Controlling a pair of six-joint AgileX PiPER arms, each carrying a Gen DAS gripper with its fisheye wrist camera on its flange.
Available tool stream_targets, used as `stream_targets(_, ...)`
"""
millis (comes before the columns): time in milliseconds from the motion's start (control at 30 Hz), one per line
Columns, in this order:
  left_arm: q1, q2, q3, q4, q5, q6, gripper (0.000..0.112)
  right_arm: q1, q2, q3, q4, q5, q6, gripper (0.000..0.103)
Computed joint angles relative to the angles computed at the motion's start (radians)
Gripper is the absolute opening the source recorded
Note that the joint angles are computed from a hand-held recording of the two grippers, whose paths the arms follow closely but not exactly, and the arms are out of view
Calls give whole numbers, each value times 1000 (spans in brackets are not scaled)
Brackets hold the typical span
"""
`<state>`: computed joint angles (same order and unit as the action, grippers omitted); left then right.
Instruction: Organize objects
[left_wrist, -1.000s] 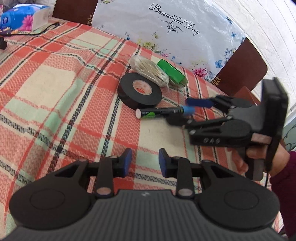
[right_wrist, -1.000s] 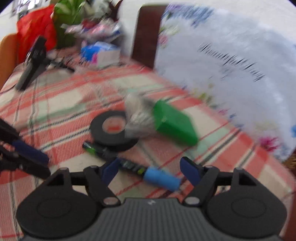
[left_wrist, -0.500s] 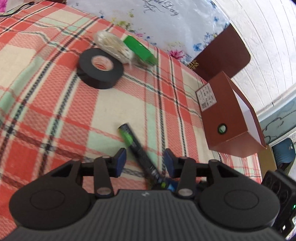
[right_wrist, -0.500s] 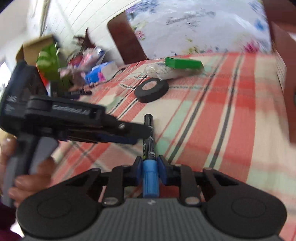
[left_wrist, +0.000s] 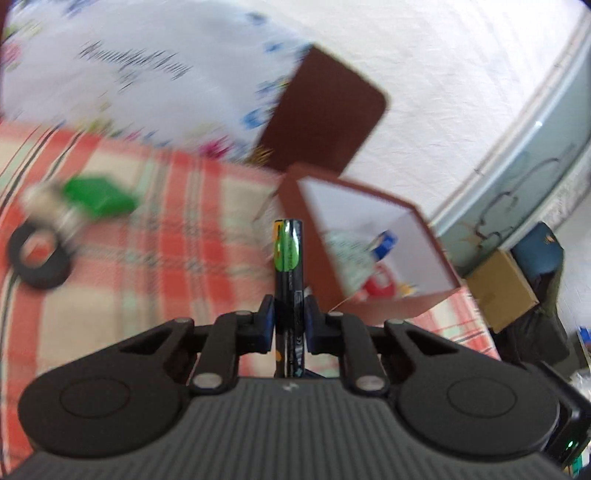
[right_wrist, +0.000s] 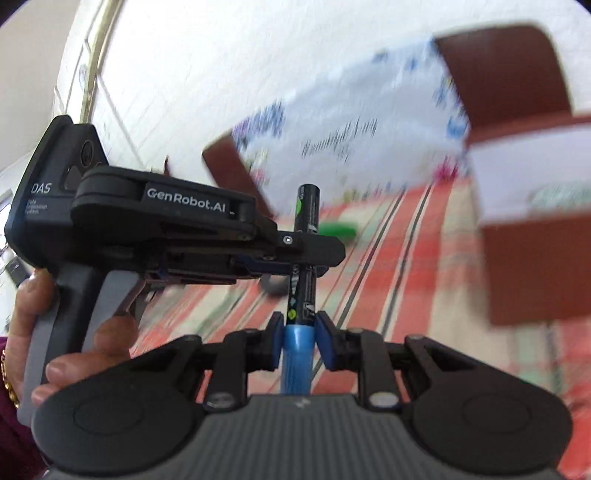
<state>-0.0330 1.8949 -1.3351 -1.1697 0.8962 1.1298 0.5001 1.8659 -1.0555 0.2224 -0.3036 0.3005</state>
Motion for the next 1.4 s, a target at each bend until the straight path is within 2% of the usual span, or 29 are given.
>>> stream_targets(67, -75, 14, -99, 23, 5, -61, 18, -27, -59, 40, 122, -56, -123, 20)
stream_targets(133, -146, 34, -191, 43, -10, -88, 18, -77, -112, 72, 158, -102, -162, 20)
stream_targets(200, -220, 74, -283, 94, -55, -131, 18, -137, -137, 74, 152, -103, -177, 20)
stream_targets(300, -295, 193, -456, 212, -79, -278, 18, -209, -109, 42, 166, -92, -219, 20)
stream_targets(367, -334, 263, -541, 319, -110, -384, 18, -258, -54, -8, 100, -43, -147, 20)
stream_targets(433, -355, 324, -619, 408, -109, -483, 18, -287, 12, -61, 24, -8, -64, 20)
stream_targets(500, -369, 349, -627, 477, -144, -522, 20, -308, 56, -86, -57, 12, 16, 24)
stream_targets(533, -379, 359, -633, 519, -163, -547, 22, -310, 74, -98, -37, 15, 6, 29)
stream_targets(600, -379, 359, -624, 541, -179, -548, 22, -302, 77, -78, 41, -28, -64, 30)
stream_targets(700, -375, 330, -585, 519, -209, -519, 23, -307, 65, -40, 29, -79, -30, 32)
stream_targets(900, -394, 154, -313, 415, -380, -312, 29, -242, -42, 121, 356, -224, -256, 32)
stream_targets(1000, -413, 70, -185, 356, -448, -216, 32, -173, -105, 205, 585, -332, -438, 38)
stream_targets(1067, -429, 22, -105, 316, -500, -146, 40, -129, -166, 250, 721, -381, -555, 41)
stream_targets(1167, -455, -34, -6, 268, -577, -71, 43, -88, -217, 295, 836, -430, -657, 44)
stream_targets(1267, -462, -63, 39, 288, -589, -86, 44, -42, -282, 338, 923, -469, -723, 44)
stream_targets(1400, -471, -110, 121, 263, -641, -50, 48, 50, -319, 352, 1014, -591, -832, 50)
